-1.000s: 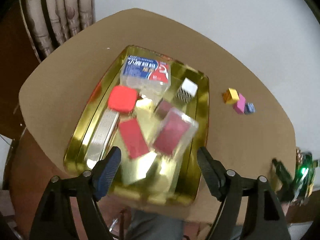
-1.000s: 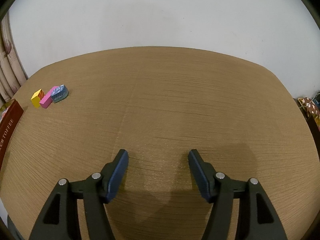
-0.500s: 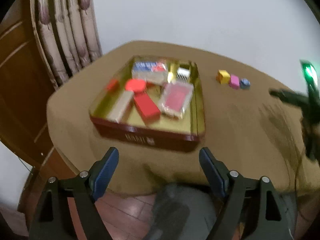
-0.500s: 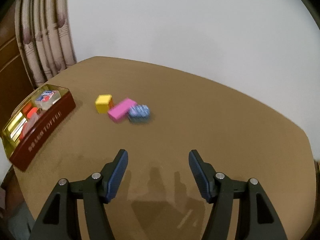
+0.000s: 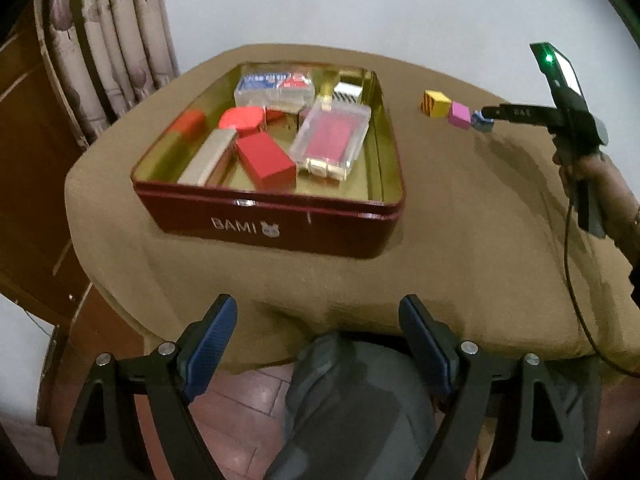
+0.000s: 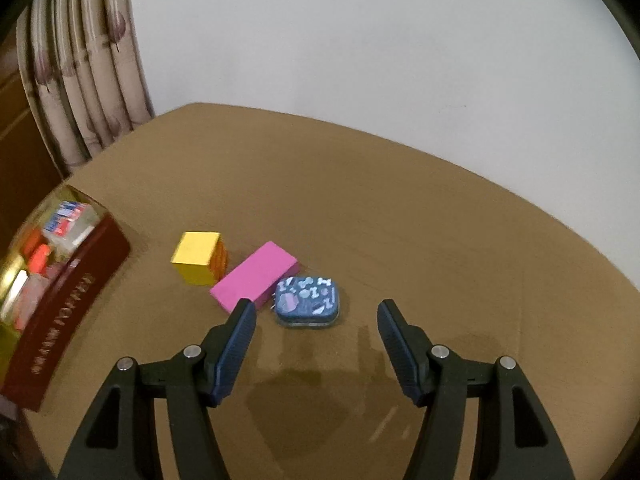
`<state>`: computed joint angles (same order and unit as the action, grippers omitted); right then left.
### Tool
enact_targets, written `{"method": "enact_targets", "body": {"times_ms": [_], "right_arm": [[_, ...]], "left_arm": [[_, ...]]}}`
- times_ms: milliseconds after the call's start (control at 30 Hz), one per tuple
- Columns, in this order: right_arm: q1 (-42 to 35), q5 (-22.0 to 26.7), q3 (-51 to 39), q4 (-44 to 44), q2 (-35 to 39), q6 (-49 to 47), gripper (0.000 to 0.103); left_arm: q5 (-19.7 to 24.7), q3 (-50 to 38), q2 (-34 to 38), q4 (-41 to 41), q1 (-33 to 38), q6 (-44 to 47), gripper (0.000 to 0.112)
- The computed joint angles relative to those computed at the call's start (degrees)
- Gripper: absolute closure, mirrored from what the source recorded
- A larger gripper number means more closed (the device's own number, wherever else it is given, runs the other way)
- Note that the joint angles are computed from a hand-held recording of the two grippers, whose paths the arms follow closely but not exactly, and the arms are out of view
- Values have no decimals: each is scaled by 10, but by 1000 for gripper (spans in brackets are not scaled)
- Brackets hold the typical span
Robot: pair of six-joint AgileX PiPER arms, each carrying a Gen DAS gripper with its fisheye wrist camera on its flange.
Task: Organize rigid objects
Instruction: 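Grasp the blue bone-patterned small tin with the right gripper, then carry the blue small tin into the tin and open the right gripper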
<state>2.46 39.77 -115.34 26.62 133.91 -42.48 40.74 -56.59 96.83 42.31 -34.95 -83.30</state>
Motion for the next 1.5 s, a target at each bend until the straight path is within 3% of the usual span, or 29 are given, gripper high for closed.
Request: {"method": "enact_targets", "body": {"times_ms": [233, 333, 400, 500, 667, 767, 867, 933, 1033, 1200, 1300, 1500], "right_arm": [[0, 78, -141, -28, 92, 47, 39], [-3, 98, -181, -30, 118, 56, 59], [-6, 104, -191, -28, 123, 51, 59], [-11, 93, -163, -19, 109, 35, 59], [-23, 43, 4, 88, -2, -54, 59], [-27, 90, 96, 197, -85, -171, 59], [7, 149, 146, 231, -146, -225, 59], [52, 175, 163, 225, -170, -228, 59], [109, 174, 197, 213, -186, -225, 59], [203, 139, 212, 168, -170, -192, 59], [260, 90, 219, 116, -162, -189, 59], [300, 121, 133, 38, -102, -174, 59]], "left_arm": [[-11, -10, 18, -33, 8, 32, 32], [-7, -14, 22, -33, 6, 35, 32], [-2, -17, 25, -34, 4, 37, 32], [0, -17, 22, -32, 1, 32, 32], [9, -10, 3, -24, -1, 3, 32], [12, 2, -20, -53, 11, 10, 32], [36, 22, -52, -48, 13, -21, 32], [71, 36, -75, -31, 5, -51, 32], [89, 72, -117, -13, 1, -91, 32], [68, 115, -160, -14, 14, -109, 32], [51, 120, -162, -22, 24, -94, 32], [25, 117, -153, -49, 32, -54, 32]]}}
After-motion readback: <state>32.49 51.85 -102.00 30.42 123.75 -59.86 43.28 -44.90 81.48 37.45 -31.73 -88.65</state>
